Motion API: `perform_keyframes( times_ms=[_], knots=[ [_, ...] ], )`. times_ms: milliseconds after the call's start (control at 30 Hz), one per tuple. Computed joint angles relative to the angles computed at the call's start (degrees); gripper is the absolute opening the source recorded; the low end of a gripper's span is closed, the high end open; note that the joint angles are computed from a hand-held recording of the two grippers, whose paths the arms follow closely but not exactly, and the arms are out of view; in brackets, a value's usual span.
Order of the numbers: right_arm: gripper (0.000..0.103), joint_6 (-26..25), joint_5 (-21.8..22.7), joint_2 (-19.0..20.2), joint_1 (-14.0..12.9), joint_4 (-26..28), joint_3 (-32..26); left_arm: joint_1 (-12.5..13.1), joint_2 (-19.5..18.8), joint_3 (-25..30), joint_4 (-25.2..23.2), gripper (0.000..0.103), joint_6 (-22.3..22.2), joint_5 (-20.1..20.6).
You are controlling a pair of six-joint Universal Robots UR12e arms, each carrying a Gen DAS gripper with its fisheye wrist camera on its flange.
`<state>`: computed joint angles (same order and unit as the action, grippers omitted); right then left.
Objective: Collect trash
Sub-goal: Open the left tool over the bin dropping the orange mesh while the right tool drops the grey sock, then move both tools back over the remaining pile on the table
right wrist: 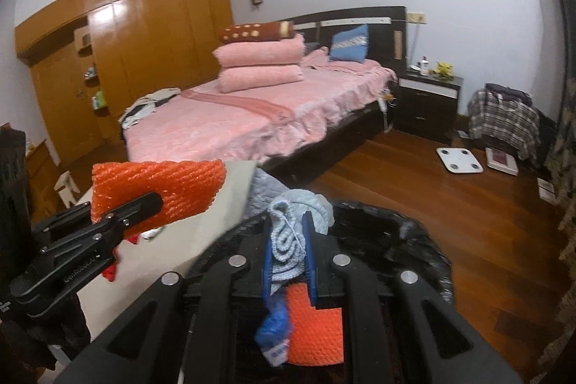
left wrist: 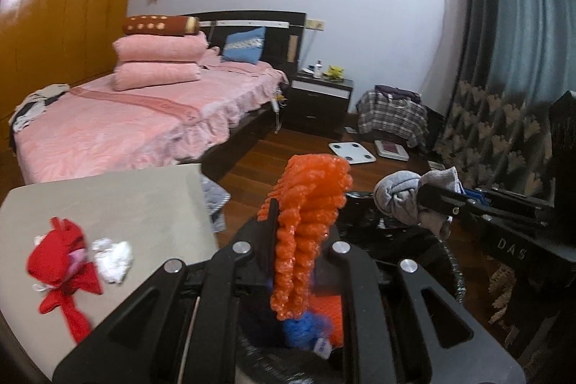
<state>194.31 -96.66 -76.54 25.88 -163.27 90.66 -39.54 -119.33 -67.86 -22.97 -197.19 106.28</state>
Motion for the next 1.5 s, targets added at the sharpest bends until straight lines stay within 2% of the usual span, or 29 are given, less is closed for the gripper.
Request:
perform_keyframes(
  times_ms=[67,133,167,233,300,400,500,767,1033,1167,1333,1500],
  knots=[
    [0.019,0.2,-0.7,-0.2,-0.4,0.4,0.5,0.1,-1.0,1.2,-0.3,0.021,0.6,-2.2],
    [0.021,0.6,-1.5,-0.5,-0.7,1.1,0.9,0.2,-1.6,1.9,-0.5,0.049,0.5,-3.6],
    [0.024,0.8,-1.9,-0.6,-0.8,1.2,1.1,0.3,-1.7,1.9,-0.3,0.053,0.1,-4.4],
    [0.04,1.1,-2.9,-0.9,-0.9,0.8,1.7,0.4,-1.6,1.5,-0.5,0.063,-0.8,-5.2],
    [0.05,1.3,-3.7,-1.2,-0.9,0.4,2.2,0.4,-1.2,0.8,-0.3,0.07,-1.2,-4.9],
    [0.081,1.2,-4.9,-1.2,-0.7,-0.3,2.3,0.4,-0.1,-0.7,0.3,0.08,-1.0,-3.0],
    [0.098,1.0,-4.8,-0.9,-0.2,-1.2,1.9,0.4,1.6,-2.7,0.6,0.088,-1.4,0.6],
    [0.097,-0.9,-2.0,1.4,1.7,-2.4,-1.3,1.2,6.8,-9.0,0.3,0.091,-5.4,8.9],
    [0.097,-1.2,0.5,6.1,4.4,0.0,-7.6,2.8,11.9,-15.6,-1.6,0.091,-9.4,17.3],
    [0.097,-0.3,2.1,9.1,5.7,1.6,-11.4,3.8,13.7,-18.1,-2.2,0.091,-11.2,19.4],
    [0.097,-1.6,2.6,12.8,7.1,3.1,-16.0,5.5,15.2,-20.6,-1.7,0.091,-12.1,21.3],
    [0.097,-2.6,2.9,16.7,8.4,6.1,-20.9,7.3,15.9,-22.0,-2.8,0.091,-13.6,21.1]
  ],
)
